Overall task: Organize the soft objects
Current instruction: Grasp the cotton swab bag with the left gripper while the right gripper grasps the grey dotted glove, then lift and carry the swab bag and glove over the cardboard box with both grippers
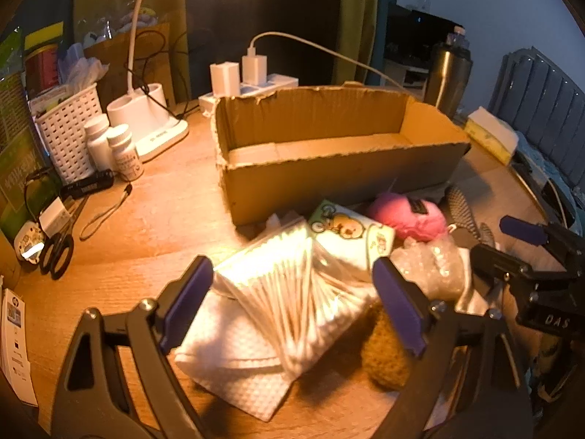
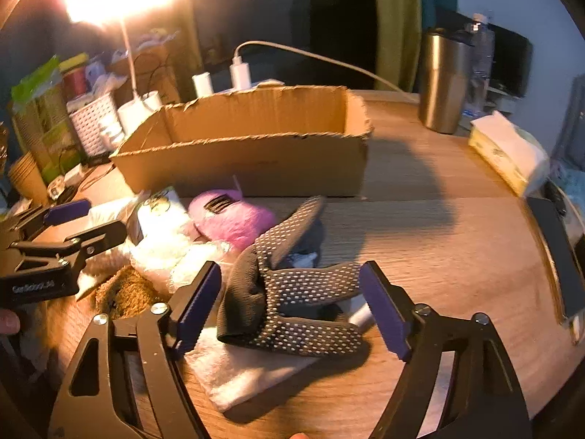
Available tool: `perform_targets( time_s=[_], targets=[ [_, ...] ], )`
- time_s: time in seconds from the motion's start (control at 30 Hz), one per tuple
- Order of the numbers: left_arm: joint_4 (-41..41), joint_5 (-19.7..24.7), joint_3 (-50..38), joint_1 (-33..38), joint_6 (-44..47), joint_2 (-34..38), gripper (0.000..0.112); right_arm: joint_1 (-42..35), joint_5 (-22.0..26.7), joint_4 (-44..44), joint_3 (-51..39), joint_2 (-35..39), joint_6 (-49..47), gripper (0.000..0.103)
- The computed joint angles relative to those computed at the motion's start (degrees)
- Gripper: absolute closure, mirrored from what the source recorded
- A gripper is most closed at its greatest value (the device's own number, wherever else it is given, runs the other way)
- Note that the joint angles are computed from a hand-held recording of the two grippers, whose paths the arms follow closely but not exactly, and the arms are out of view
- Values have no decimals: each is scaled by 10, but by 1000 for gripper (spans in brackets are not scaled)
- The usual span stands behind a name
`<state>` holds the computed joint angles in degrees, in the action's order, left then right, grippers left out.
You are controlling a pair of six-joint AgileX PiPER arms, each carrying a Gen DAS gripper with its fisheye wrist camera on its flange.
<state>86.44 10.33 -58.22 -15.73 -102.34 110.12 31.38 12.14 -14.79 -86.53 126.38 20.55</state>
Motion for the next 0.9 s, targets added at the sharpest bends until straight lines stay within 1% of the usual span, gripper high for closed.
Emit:
perform_targets(
  time_s=[0.1, 0.13, 0.2, 0.23, 0.3, 0.33, 0.37, 0.43, 0.5, 0.53, 0.63, 0.67, 0.77, 0.83, 0.87, 0.9],
  targets=[
    [-78, 10, -14, -3, 78, 11, 28, -4, 14, 84, -18, 12, -93, 29],
    [-97, 15, -17, -5, 98, 13, 28, -7, 19, 126, -24, 17, -139, 31],
    [-99, 16, -18, -4, 97, 14, 33, -13, 23, 191, -29, 20, -207, 41],
    [-102, 17, -19, -4, 100, 14, 34, -15, 23, 202, -29, 19, -218, 44],
    [-117, 20, -23, -2, 116, 16, 39, -16, 21, 229, -27, 18, -247, 58],
    [-125, 21, -24, -2, 123, 17, 40, -16, 21, 233, -28, 19, -254, 62],
    [-134, 23, -25, -2, 132, 18, 42, -14, 20, 239, -28, 19, -264, 70],
    [-133, 19, -23, 1, 129, 17, 46, -13, 14, 251, -24, 16, -279, 73],
    [-119, 11, -19, 7, 111, 15, 54, -14, 6, 270, -15, 8, -300, 75],
    [-118, 4, -17, 10, 108, 13, 55, -15, 2, 277, -10, 4, -307, 75],
    [-105, -12, -11, 17, 93, 6, 69, -18, -11, 302, 4, -12, -331, 75],
    [-115, -23, -10, 20, 103, 3, 73, -19, -16, 308, 8, -18, -336, 75],
    [-115, -30, -7, 21, 102, -2, 75, -20, -26, 322, 18, -35, -350, 75],
    [-113, -34, -5, 23, 99, -3, 75, -22, -34, 361, 26, -47, -391, 75],
    [-131, -32, -6, 23, 116, -1, 74, -22, -38, 373, 31, -52, -404, 75],
    [-139, -30, -7, 22, 123, 0, 72, -24, -42, 405, 35, -58, -436, 75]
  ],
)
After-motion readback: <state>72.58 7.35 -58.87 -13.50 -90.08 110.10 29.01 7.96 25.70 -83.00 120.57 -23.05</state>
